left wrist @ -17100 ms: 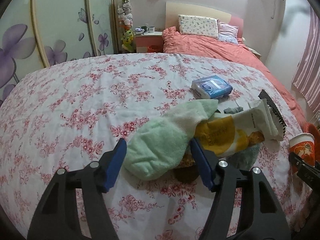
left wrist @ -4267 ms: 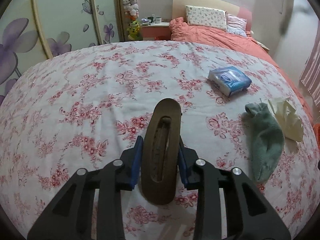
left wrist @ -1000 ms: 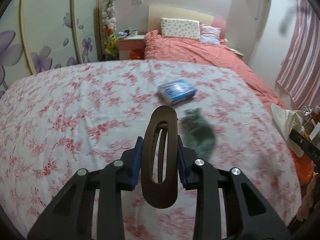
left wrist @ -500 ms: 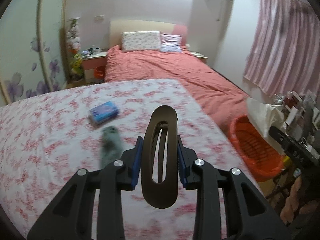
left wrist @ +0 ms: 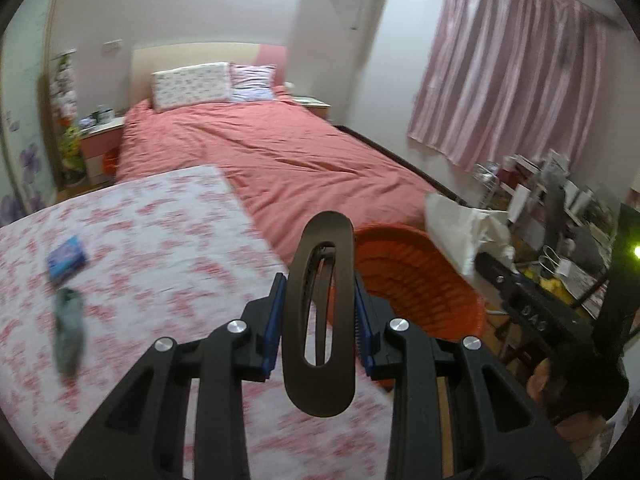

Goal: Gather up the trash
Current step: 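Carry the hair clip and tissue over the orange basket and open both tools, then grasp the green sock with the left tool while the right tool reaches toward the blue packet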

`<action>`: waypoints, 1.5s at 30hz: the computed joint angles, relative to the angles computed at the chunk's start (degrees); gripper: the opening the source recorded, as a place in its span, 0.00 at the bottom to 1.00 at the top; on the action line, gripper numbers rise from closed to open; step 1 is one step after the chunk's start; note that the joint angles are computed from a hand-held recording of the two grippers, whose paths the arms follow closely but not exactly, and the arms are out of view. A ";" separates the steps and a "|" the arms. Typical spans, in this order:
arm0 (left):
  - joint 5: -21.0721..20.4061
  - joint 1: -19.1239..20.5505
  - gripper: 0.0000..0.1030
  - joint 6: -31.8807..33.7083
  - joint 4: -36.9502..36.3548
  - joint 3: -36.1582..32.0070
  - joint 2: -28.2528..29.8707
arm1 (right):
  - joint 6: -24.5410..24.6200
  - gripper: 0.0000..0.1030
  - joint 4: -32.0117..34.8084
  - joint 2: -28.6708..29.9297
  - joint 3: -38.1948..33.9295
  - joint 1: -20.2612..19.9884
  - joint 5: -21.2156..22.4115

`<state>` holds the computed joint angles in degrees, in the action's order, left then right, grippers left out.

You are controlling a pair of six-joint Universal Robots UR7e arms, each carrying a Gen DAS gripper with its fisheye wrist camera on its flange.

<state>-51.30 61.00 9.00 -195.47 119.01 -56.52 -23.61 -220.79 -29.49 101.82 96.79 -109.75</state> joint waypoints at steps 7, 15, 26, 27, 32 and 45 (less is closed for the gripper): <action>-5.39 0.47 0.31 1.47 3.18 -7.56 7.90 | 1.44 0.30 1.65 -0.62 -1.95 -2.97 1.07; -6.02 2.62 0.45 1.22 8.74 -15.70 14.65 | 3.60 0.48 5.48 -0.67 -4.29 -5.56 2.22; 1.45 4.63 0.60 3.15 5.24 -13.20 13.14 | 3.25 0.62 5.58 -0.69 -3.20 -5.03 -0.08; 2.47 4.71 0.61 3.61 4.32 -12.34 12.55 | 2.98 0.63 5.18 -0.72 -2.97 -4.78 -0.30; 5.82 5.40 0.65 4.25 0.66 -7.78 8.85 | 0.88 0.66 3.99 -0.15 -3.12 -3.22 -1.47; 18.83 8.45 0.74 10.69 -12.87 2.33 -0.82 | -2.93 0.67 4.68 2.63 -2.82 1.07 -2.79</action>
